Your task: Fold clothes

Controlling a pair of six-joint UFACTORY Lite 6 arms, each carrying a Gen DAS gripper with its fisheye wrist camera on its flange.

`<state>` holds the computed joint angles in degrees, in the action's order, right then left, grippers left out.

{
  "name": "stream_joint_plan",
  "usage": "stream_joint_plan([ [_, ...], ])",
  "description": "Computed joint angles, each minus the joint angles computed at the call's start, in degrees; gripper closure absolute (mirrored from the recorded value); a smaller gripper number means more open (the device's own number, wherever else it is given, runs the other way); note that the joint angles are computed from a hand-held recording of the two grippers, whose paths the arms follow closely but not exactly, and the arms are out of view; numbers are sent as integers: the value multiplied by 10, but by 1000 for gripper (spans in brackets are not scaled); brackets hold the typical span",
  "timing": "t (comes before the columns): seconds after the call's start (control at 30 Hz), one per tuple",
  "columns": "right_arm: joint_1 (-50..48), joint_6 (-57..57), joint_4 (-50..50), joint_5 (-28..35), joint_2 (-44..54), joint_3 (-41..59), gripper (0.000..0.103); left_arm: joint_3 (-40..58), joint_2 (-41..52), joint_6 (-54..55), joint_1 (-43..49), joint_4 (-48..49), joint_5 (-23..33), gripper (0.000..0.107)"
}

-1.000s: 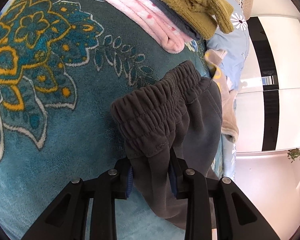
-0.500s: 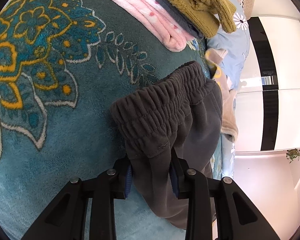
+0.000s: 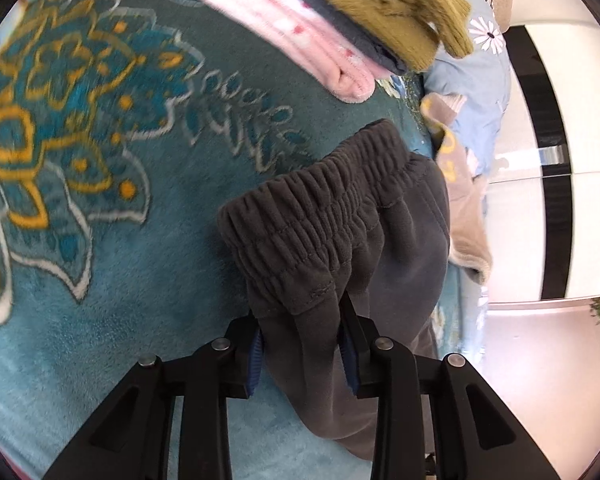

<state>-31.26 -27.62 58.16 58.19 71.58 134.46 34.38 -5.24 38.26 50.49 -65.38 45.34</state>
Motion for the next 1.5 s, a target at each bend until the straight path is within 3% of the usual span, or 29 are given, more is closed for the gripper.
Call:
stream_joint_plan([
  [0.07, 4, 28, -8, 26, 11, 58, 83, 29, -26, -25, -16, 17, 6, 77],
  [0.13, -5, -2, 35, 61, -10, 73, 85, 66, -73, -31, -11, 22, 57, 78],
  [0.3, -93, -238, 209, 134, -196, -155, 85, 61, -146, 22, 93, 5, 214, 76],
  [0.37, -136, -304, 209, 140, -225, -220, 85, 38, -105, 77, 77, -17, 196, 74],
  [0.4, -146, -303, 173, 125, -210, -220, 85, 28, -62, 95, 37, -30, 157, 74],
  [0.47, -142, -230, 71, 76, -153, -193, 85, 25, 23, 80, -42, -29, 61, 74],
  [0.53, -143, -170, 25, 54, -97, -175, 85, 22, 72, 78, -71, -29, 12, 74],
  [0.63, -158, -167, 61, 73, -65, -178, 85, 19, 109, 139, -37, -75, 46, 74],
  [0.7, -159, -163, 71, 81, -61, -176, 85, 31, 109, 127, -36, -57, 52, 73],
  [0.83, -149, -231, 93, 38, -114, -265, 85, 41, 95, 104, -54, -44, 33, 73],
  [0.93, -156, -236, 114, 58, -97, -258, 84, 54, 97, 76, -43, -24, 49, 72],
  [1.07, -150, -250, 134, 61, -98, -267, 82, 22, -20, 21, 33, 38, 100, 68],
  [1.17, -141, -270, 142, 49, -117, -293, 82, 18, -74, 1, 43, 56, 72, 52],
  [1.2, -139, -275, 145, 45, -124, -302, 82, 1, -88, 1, 48, 63, 76, 52],
  [1.4, -135, -293, 157, 41, -150, -347, 82, -85, -54, 101, 2, -55, 65, 47],
  [1.5, -122, -310, 161, 17, -171, -371, 82, -102, -42, 134, -34, -112, 31, 45],
])
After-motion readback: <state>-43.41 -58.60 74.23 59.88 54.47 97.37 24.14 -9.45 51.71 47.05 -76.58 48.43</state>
